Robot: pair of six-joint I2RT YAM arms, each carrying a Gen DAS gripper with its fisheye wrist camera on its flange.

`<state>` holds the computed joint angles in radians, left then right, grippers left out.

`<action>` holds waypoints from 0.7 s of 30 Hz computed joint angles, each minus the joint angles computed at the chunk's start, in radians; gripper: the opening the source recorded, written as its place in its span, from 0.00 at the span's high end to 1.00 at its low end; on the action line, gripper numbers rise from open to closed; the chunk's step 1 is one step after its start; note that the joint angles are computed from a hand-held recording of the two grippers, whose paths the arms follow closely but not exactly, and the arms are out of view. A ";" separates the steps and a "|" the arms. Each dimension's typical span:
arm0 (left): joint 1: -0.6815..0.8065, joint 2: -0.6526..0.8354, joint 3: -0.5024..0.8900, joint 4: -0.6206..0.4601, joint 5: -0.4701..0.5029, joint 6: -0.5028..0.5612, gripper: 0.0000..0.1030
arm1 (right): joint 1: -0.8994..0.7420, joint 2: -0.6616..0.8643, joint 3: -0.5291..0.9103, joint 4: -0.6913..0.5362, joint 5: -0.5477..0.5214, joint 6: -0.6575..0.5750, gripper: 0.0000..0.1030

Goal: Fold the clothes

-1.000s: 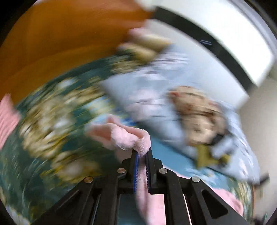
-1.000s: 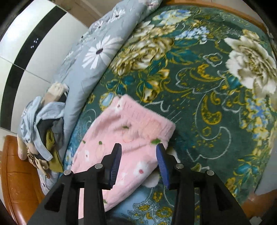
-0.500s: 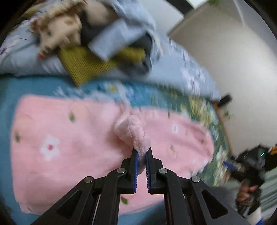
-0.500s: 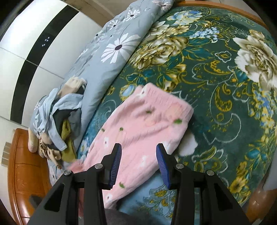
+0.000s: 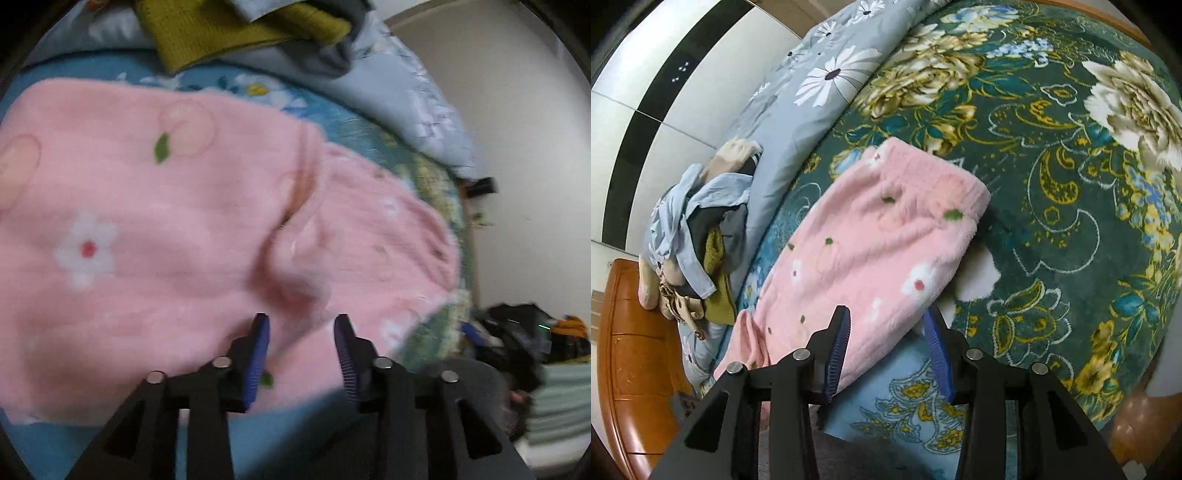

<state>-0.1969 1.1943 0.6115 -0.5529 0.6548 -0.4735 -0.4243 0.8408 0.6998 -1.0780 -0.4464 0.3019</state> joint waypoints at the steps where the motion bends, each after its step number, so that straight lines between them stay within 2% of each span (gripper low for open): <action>1: 0.052 -0.047 0.008 -0.045 0.024 0.039 0.52 | -0.008 0.004 -0.003 0.000 -0.002 -0.010 0.58; 3: 0.197 -0.142 0.029 -0.156 0.016 0.140 0.45 | -0.027 0.013 -0.004 -0.003 -0.001 -0.033 0.58; 5: 0.358 -0.186 0.059 -0.252 -0.072 0.249 0.44 | -0.054 0.022 -0.005 -0.005 -0.003 -0.055 0.58; 8: 0.575 -0.131 0.059 -0.292 -0.192 0.367 0.44 | -0.093 0.029 -0.014 0.003 -0.011 -0.067 0.58; 9: 0.640 -0.092 0.053 -0.281 -0.193 0.390 0.44 | -0.092 0.027 -0.018 0.012 -0.015 -0.054 0.58; 12: 0.771 0.028 -0.002 -0.229 -0.092 0.398 0.44 | -0.021 0.022 -0.024 0.064 -0.032 0.041 0.58; 14: 0.789 0.053 -0.041 -0.200 -0.085 0.398 0.46 | 0.103 0.042 -0.002 0.119 -0.034 0.140 0.58; 15: 0.789 0.058 -0.062 -0.184 -0.090 0.398 0.53 | 0.181 0.060 0.019 0.153 -0.033 0.196 0.58; 17: 0.749 0.028 -0.093 -0.160 -0.172 0.399 0.74 | 0.343 0.117 0.076 0.226 -0.026 0.303 0.58; 21: 0.693 -0.052 -0.091 -0.183 -0.307 0.404 0.77 | 0.681 0.335 0.276 0.327 0.028 0.441 0.58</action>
